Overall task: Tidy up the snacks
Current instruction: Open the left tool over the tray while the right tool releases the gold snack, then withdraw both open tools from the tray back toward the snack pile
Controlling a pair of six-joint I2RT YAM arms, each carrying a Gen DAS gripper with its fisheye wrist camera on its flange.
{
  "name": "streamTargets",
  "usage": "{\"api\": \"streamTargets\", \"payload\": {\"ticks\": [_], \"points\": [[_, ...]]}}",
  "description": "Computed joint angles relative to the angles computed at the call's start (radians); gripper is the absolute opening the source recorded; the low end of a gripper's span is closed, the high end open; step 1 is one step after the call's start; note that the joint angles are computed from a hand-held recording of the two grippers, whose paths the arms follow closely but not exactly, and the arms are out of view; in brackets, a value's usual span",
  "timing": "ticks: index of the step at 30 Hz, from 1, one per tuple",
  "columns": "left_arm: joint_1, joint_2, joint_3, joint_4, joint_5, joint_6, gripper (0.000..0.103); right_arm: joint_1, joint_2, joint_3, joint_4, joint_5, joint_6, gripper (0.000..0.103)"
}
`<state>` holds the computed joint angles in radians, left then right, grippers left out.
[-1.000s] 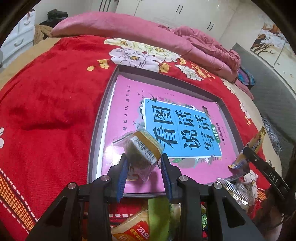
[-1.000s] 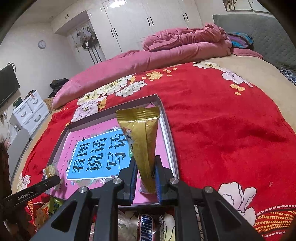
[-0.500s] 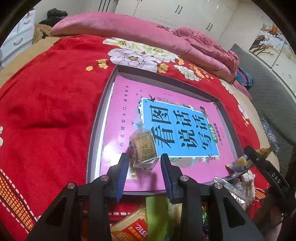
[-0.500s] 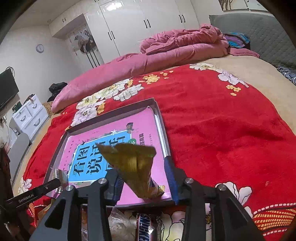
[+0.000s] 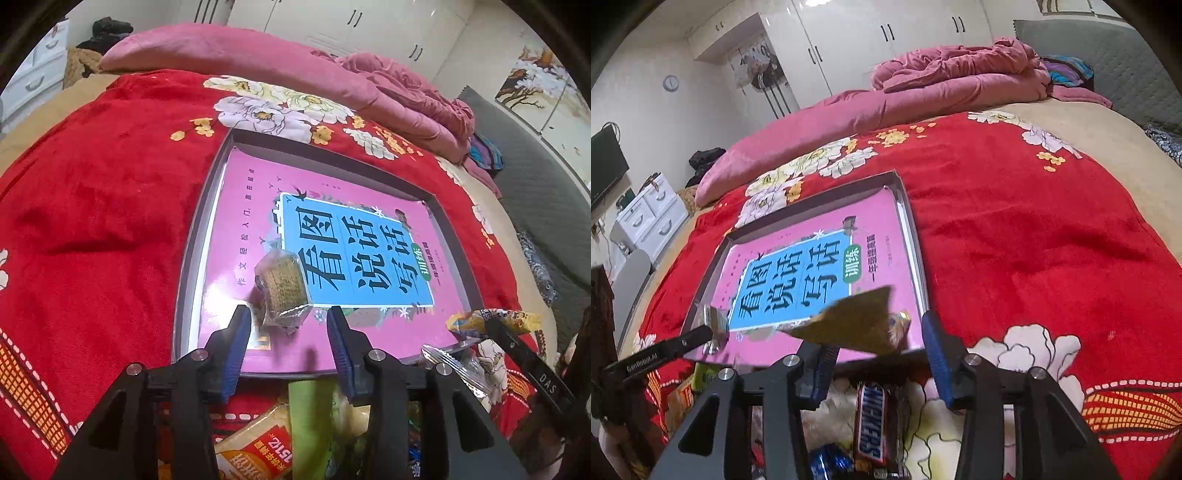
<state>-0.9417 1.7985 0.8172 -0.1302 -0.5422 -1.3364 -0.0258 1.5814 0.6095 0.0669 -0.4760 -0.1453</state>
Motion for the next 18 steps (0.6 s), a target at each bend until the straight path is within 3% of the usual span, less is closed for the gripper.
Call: {"api": "streamTargets", "payload": {"ticks": [6,18], "points": [[-0.009,-0.004,-0.002,-0.008,-0.007,-0.011,0.045,0.002,-0.025,-0.02,-0.006,-0.008,-0.021,0.027],[-0.026,-0.009,0.013,-0.042,-0.021,-0.005,0.046,0.107,0.063,0.01,0.073,0.071,-0.009,0.027]]}}
